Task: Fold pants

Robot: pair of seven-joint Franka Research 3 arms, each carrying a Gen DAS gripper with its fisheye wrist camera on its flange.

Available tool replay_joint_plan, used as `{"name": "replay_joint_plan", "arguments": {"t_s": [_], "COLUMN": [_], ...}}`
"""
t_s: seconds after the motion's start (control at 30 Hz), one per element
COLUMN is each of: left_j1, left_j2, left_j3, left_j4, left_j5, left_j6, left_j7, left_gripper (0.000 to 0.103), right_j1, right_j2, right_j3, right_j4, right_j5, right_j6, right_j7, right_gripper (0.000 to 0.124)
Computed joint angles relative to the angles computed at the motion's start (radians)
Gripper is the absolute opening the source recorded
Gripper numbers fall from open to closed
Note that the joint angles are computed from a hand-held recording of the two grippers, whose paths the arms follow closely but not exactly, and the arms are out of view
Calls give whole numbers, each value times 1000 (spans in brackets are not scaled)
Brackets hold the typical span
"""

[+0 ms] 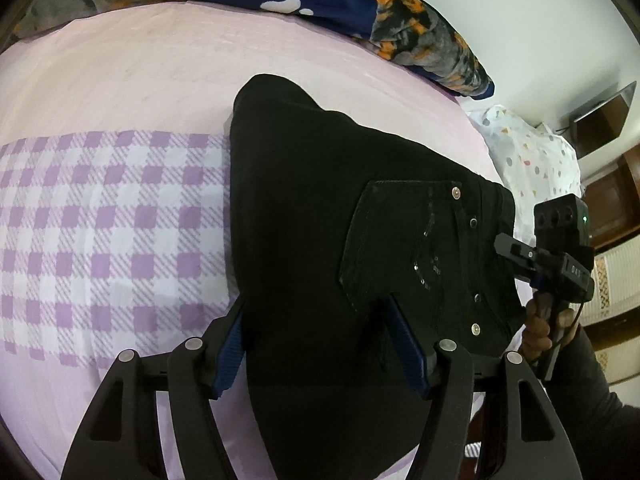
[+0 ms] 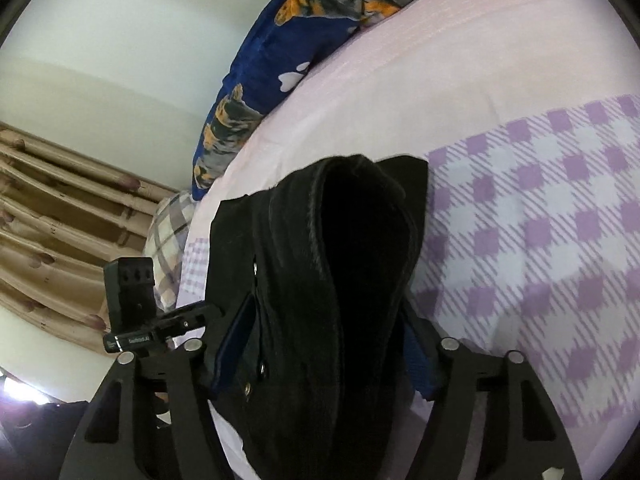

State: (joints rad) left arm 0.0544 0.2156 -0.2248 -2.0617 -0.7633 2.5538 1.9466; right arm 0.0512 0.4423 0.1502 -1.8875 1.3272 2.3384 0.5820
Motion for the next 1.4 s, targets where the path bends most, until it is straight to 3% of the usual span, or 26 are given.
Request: {"name": "replay_joint_plan", "arguments": {"t_s": [0.1,0.17,0.47,0.6,0.8,1.1,1.4], "left_j1": [-4,-9,-18,-50,-61,-37,-73], "left_j2": [5,1,-10,-23,-34,-100,-179], "left_j3": [2,3,-7,-1,-1,-18,46], "left_j4": [5,-4,-30,-55,-59,-100,-159], "left_j5": [15,34,63,162,266,113,13], "left_j6": [4,20,98,163,186,198,216], "left_j7": [-16,-25,-60,-133,-217,-86,-7], "left_gripper": [65,61,38,31,26,20,19], "right_j1": [5,4,26,47,82,123,172], "right_j2": [0,-4,-28,-47,-81,-161,-197], "right_j3": [1,-1,3,4,7,7,7], "right_j4": [0,-11,-46,-59,-80,-128,-139], "right_j5": [-3,1,70,80,86,119,130], "right_j6": [14,28,109,162,247,293,277], "right_j7": [-3,4,29,44,87,112,127], "right_gripper": [56,44,37,33,28,21,20]}}
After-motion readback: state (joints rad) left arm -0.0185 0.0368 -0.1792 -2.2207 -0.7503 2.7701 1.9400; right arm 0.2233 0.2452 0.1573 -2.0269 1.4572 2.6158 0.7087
